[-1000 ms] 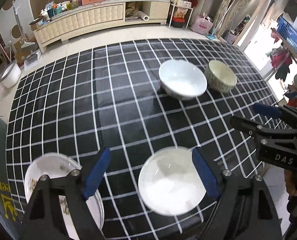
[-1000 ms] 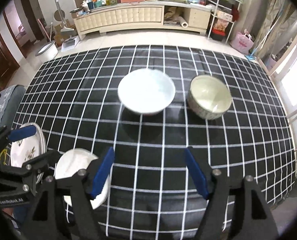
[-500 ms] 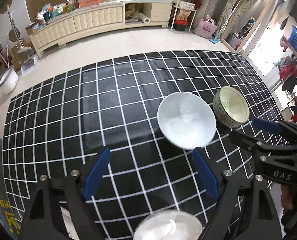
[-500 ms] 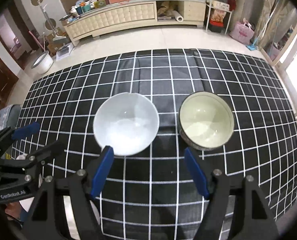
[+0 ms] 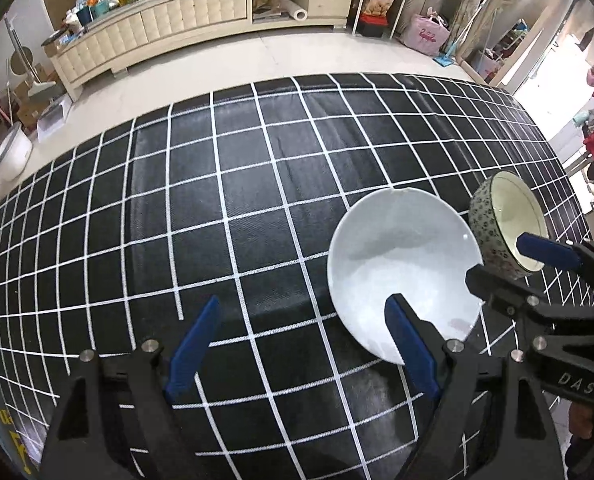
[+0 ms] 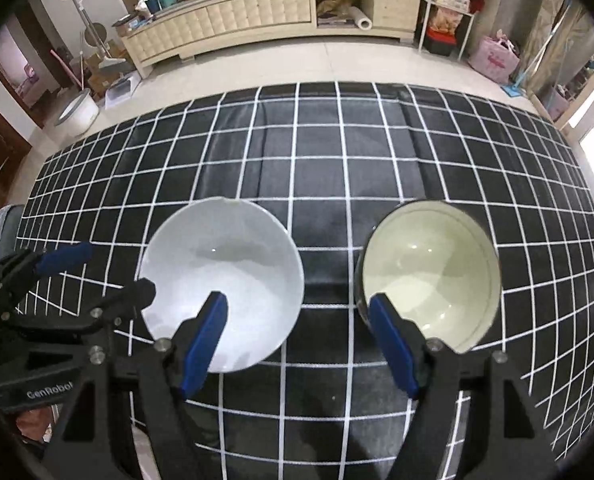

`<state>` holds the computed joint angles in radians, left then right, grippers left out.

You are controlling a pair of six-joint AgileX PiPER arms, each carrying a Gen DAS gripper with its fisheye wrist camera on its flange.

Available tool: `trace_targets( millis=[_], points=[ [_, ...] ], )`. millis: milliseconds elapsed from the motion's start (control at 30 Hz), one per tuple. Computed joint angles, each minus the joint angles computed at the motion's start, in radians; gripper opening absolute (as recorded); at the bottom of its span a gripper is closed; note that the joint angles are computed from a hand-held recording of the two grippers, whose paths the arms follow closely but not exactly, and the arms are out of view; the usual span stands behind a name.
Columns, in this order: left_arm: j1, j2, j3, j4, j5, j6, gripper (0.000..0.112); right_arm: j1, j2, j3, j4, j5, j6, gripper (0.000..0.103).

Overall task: Organize plates and bowls
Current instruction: 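Move the left tool to the red-flower bowl and grasp its rim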

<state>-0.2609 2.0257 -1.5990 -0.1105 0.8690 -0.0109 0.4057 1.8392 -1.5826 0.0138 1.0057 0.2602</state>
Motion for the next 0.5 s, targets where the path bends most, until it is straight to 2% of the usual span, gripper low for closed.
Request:
trace_targets(
  millis=[133, 200, 233, 267, 400, 500],
  points=[
    [-0.005, 0.038, -0.042, 0.021, 0.028, -0.007, 0.082, 0.002, 0.018, -0.007, -0.022, -0.002, 0.008, 0.077],
    [-0.005, 0.058, -0.063, 0.025, 0.043, -0.001, 0.073, -0.001, 0.028, -0.018, -0.024, -0.001, 0.003, 0.076],
    [-0.002, 0.071, -0.078, 0.022, 0.057, 0.002, 0.06, -0.002, 0.033, -0.026, -0.028, 0.004, 0.003, 0.073],
    [0.002, 0.081, -0.091, 0.013, 0.068, 0.002, 0.054, -0.001, 0.038, -0.035, -0.039, 0.011, 0.009, 0.071],
    [0.014, 0.076, -0.076, -0.02, 0.054, 0.028, 0.053, 0.001, 0.019, -0.024, -0.06, 0.001, -0.006, 0.061],
    [0.009, 0.068, -0.061, -0.009, 0.043, 0.025, 0.053, 0.031, -0.015, -0.003, -0.122, -0.022, 0.013, 0.06]
  ],
)
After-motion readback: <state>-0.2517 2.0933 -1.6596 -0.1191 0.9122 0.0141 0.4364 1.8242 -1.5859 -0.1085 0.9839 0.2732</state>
